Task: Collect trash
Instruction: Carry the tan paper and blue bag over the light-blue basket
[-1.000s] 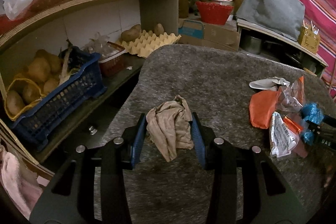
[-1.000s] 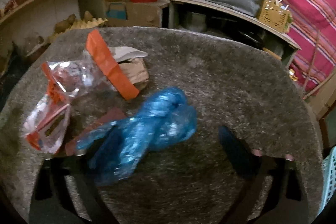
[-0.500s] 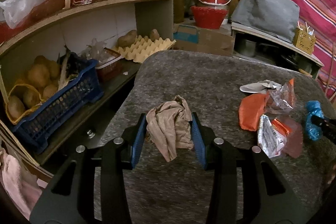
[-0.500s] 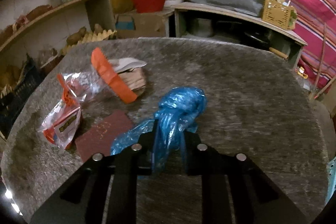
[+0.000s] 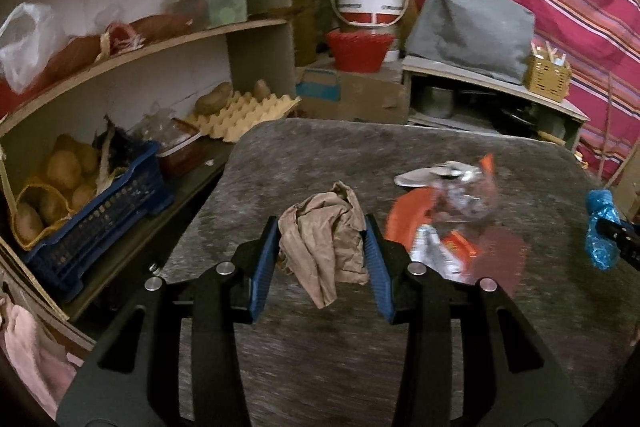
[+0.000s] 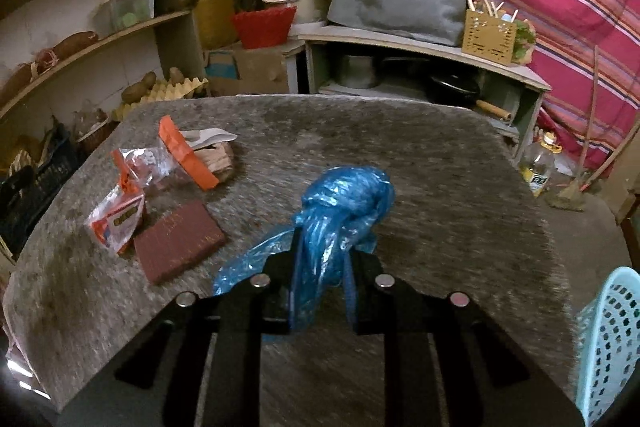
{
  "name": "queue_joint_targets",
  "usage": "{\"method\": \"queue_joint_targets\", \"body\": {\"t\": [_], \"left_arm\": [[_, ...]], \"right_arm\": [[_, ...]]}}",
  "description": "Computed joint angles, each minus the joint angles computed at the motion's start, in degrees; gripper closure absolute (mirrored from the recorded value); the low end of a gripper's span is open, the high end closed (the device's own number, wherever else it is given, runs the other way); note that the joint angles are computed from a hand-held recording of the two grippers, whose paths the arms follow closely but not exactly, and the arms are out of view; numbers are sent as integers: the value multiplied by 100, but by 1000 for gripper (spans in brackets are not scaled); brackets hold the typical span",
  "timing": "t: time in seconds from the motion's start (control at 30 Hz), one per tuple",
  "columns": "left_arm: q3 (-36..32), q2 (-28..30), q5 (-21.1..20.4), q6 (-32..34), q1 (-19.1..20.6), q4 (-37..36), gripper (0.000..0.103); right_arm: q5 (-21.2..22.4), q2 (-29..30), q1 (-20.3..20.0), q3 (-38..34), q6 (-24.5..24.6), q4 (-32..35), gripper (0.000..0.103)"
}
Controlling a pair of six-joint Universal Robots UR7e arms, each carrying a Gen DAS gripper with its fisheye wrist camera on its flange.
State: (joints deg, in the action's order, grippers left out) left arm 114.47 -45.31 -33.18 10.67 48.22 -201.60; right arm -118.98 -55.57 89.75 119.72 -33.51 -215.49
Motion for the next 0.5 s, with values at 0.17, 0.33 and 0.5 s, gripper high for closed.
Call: {"method": "queue_joint_targets", "body": {"t": [0.17, 0.33, 0.5], "left_arm": [[-7, 161, 9, -97, -252, 78, 62], [-84, 358, -27, -255, -556, 184, 62], [-134, 574, -140, -458, -829, 241, 62]], "right_arm": [[111, -394, -139, 306, -29, -101, 85], [226, -858, -323, 632, -43, -197, 85], [348, -1402, -616, 984, -60, -243, 85]]}}
